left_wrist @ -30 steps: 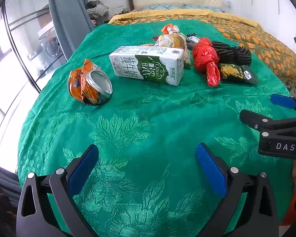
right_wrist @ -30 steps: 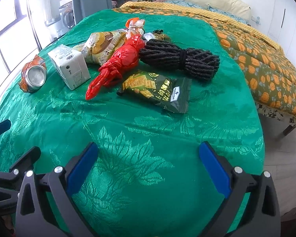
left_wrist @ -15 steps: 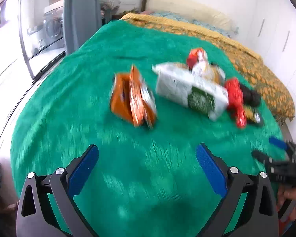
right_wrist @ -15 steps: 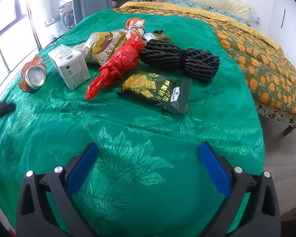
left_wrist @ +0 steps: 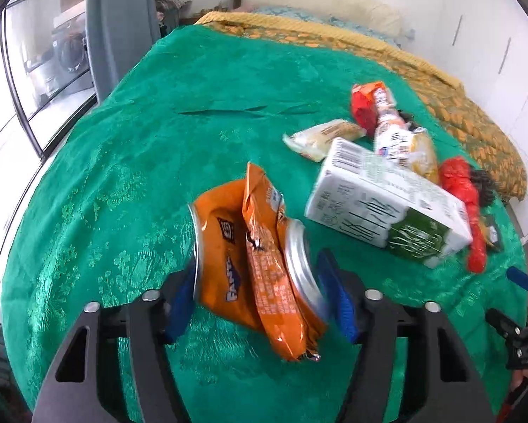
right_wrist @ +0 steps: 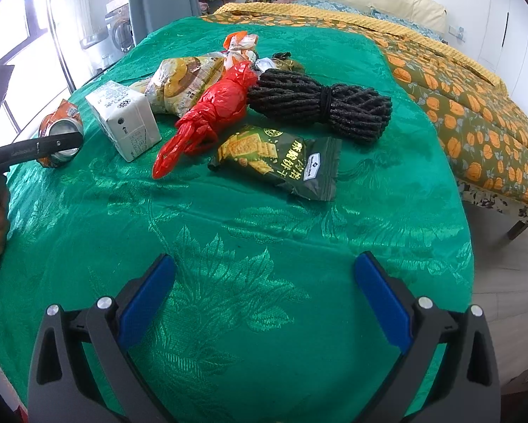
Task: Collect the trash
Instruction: 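Grasp the crushed orange Fanta can with left tool while right tool grasps green snack packet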
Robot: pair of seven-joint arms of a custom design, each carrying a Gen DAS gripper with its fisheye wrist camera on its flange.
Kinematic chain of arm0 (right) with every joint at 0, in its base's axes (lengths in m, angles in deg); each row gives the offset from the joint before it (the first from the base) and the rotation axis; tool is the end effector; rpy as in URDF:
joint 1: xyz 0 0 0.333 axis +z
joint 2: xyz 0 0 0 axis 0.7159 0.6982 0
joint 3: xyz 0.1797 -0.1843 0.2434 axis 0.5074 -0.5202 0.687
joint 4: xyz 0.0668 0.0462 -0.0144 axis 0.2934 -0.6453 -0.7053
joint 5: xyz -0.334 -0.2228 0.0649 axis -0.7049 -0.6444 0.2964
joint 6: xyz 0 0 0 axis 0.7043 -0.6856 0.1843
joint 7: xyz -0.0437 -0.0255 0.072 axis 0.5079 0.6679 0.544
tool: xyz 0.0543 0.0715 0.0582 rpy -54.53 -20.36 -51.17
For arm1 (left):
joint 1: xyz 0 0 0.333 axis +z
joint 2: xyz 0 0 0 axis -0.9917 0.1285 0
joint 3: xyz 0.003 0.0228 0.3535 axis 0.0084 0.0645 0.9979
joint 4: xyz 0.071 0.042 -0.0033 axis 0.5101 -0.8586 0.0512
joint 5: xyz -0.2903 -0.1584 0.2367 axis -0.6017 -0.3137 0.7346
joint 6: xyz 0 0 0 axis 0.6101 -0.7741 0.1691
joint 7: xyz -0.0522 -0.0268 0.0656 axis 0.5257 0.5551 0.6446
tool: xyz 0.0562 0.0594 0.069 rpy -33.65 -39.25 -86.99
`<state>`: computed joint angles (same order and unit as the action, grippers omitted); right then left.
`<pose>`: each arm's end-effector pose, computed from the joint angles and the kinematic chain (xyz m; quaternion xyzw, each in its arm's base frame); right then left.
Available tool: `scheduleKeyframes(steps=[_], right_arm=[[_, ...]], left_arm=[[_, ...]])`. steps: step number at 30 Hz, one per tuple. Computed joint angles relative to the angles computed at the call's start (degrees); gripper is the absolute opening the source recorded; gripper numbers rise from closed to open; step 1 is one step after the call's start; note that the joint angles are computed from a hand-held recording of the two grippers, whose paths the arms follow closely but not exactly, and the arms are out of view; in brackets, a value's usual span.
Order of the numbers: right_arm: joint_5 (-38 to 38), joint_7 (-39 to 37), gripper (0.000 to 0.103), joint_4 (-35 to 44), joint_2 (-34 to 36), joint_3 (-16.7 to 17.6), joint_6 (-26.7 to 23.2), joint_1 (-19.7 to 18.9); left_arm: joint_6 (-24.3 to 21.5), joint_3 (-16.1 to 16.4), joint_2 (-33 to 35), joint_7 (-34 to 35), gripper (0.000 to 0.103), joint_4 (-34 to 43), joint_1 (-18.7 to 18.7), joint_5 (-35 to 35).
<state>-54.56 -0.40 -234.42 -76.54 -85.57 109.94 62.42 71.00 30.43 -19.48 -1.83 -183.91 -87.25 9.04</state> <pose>0.4014 0.0437 0.4831 -0.7569 0.5742 -0.1817 0.2536 0.4360 -0.2428 0.5008 -0.6767 0.6576 -0.2662 0.1970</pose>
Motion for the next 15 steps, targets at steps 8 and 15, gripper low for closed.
scheduleKeyframes(steps=[8,15], right_arm=[[15.1,-19.2,0.098,8.3,2.8,-15.7,-4.6,12.4],[27.4,-32.0,0.095,21.0,14.4,-21.0,-16.3,17.4]], left_arm=[[0.2,5.3,-9.0,15.9,0.06,-7.2,-13.2,-16.4],[0.9,-0.4,-9.5,17.5,0.064,-8.5,-12.9,-21.5]])
